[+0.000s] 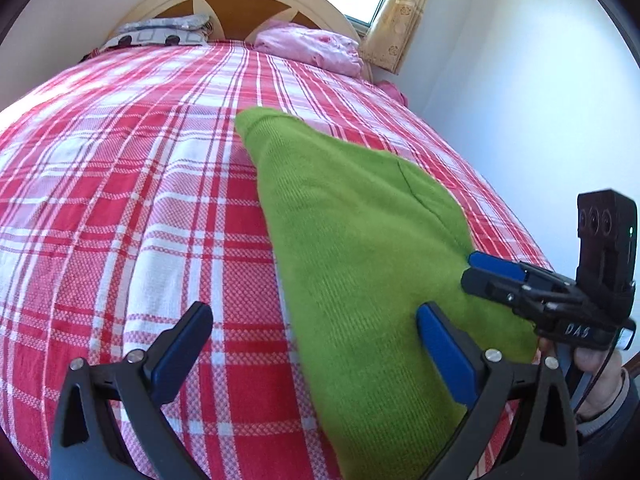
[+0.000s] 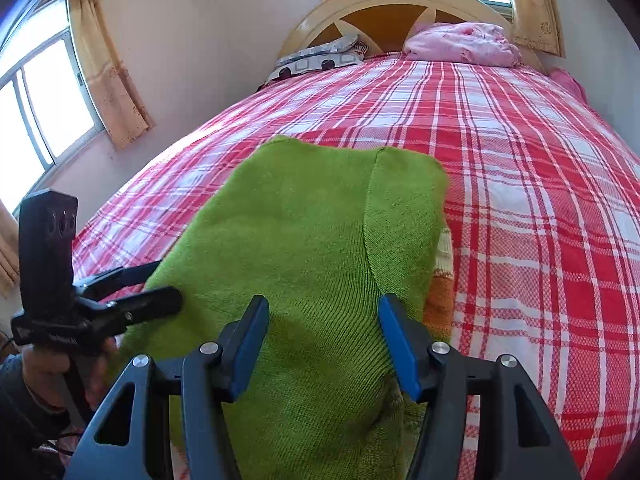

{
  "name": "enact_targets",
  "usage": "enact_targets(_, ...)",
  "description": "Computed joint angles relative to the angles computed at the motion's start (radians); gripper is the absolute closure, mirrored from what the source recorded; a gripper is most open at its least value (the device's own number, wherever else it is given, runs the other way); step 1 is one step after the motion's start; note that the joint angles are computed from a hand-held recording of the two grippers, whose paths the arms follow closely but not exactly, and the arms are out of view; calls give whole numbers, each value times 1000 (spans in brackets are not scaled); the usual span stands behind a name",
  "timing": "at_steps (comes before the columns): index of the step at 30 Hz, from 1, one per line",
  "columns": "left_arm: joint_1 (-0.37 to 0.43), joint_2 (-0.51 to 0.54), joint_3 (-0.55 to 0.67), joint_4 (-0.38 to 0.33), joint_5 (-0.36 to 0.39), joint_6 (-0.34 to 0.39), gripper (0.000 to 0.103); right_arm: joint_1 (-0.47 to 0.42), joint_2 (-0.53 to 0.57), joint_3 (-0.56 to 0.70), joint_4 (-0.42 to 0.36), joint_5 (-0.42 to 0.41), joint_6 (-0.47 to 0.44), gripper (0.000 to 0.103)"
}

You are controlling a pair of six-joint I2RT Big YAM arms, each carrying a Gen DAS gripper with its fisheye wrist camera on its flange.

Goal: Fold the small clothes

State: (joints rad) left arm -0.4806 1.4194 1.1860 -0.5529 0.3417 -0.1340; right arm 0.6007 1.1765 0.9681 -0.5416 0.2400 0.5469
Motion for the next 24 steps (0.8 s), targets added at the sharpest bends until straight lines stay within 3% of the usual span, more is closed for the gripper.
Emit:
enact_targets(5, -13, 51, 51, -54, 11, 19, 0, -6, -34, -22, 39, -23, 9, 44)
enact_targets(8, -7, 42, 31, -29, 27, 10, 0, -34, -93, -67, 100, -60, 66, 44)
enact_targets(13, -25, 39, 28, -31, 10, 28, 0, -120, -115, -84, 97, -117, 119, 44)
enact_targets(21, -35, 63, 57, -62, 57, 77, 0, -294, -2, -65, 158, -439, 227, 37)
enact_targets(24, -31, 61, 53, -58, 69, 71, 0, -315, 33, -67, 211, -477, 250, 37)
